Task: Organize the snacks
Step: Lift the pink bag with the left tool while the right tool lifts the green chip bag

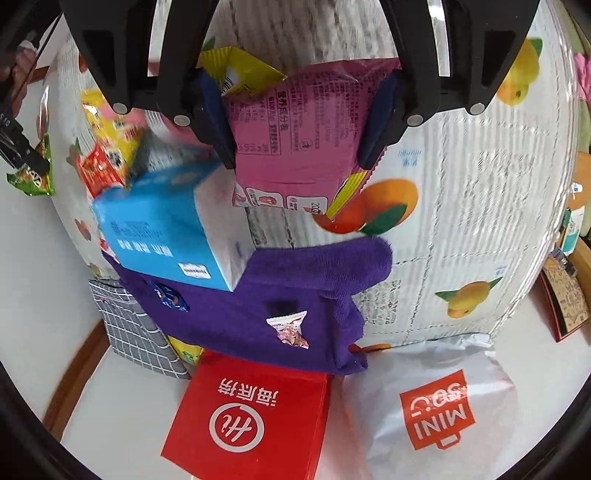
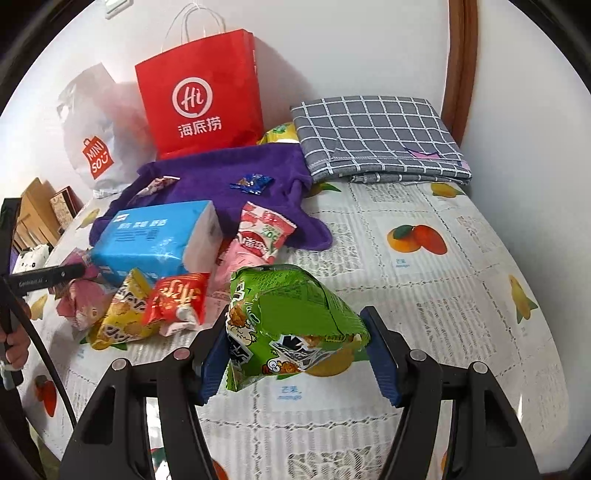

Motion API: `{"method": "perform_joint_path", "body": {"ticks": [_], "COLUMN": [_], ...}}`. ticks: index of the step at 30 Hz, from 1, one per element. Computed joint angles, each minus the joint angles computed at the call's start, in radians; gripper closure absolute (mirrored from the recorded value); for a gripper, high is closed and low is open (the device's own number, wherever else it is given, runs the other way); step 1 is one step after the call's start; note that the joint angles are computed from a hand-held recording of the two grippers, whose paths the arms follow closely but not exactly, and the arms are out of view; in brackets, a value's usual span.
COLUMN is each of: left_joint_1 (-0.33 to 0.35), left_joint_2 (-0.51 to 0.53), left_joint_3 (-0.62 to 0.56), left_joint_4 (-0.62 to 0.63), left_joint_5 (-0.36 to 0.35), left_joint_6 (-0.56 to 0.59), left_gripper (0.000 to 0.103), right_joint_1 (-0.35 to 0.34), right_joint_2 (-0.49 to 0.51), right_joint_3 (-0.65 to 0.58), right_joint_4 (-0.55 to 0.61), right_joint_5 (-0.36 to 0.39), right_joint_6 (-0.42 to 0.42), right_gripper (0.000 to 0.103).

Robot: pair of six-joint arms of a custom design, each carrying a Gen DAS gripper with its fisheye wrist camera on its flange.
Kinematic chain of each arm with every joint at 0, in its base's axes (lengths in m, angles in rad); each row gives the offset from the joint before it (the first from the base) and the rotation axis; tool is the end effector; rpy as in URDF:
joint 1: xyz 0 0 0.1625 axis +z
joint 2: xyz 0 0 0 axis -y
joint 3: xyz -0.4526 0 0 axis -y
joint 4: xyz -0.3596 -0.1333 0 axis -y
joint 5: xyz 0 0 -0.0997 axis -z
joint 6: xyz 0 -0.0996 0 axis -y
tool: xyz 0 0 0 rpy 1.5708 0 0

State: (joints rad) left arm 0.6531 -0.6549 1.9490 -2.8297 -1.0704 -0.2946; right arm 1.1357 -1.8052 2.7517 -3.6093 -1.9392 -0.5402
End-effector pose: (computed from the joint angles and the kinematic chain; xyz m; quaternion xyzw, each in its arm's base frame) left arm -0.3298 -0.4803 0.0014 0.3011 0.9207 -0.1270 0.2132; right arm -0.0101 -0.2528 0.3566 -0.0508 -0.8440 0.3776 0.3775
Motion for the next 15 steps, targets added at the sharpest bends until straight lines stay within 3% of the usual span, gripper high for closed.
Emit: {"method": "perform_joint_path", "body": {"ticks": [6,15], "left_joint_1": [-0.029,-0.094], "left_joint_2": [-0.051,-0.113], "left_joint_3": [0.053,0.113], "left_joint_4": [-0.002,-0.028], "left_joint_5": [0.009,-0.014], "left_joint_6": [-0.043,-0.069], "left_gripper": [0.040,0.040], "right_joint_1": [0.059,0.216], "right_joint_2": [-0.018,0.006], "right_joint_3": [0.011,0.008], "right_joint_4": [0.012,0.015], "right_joint_5": [-0.023,-0.122], "right_joint_6": [0.029,0.093], "right_gripper": [0.037,0.037]}}
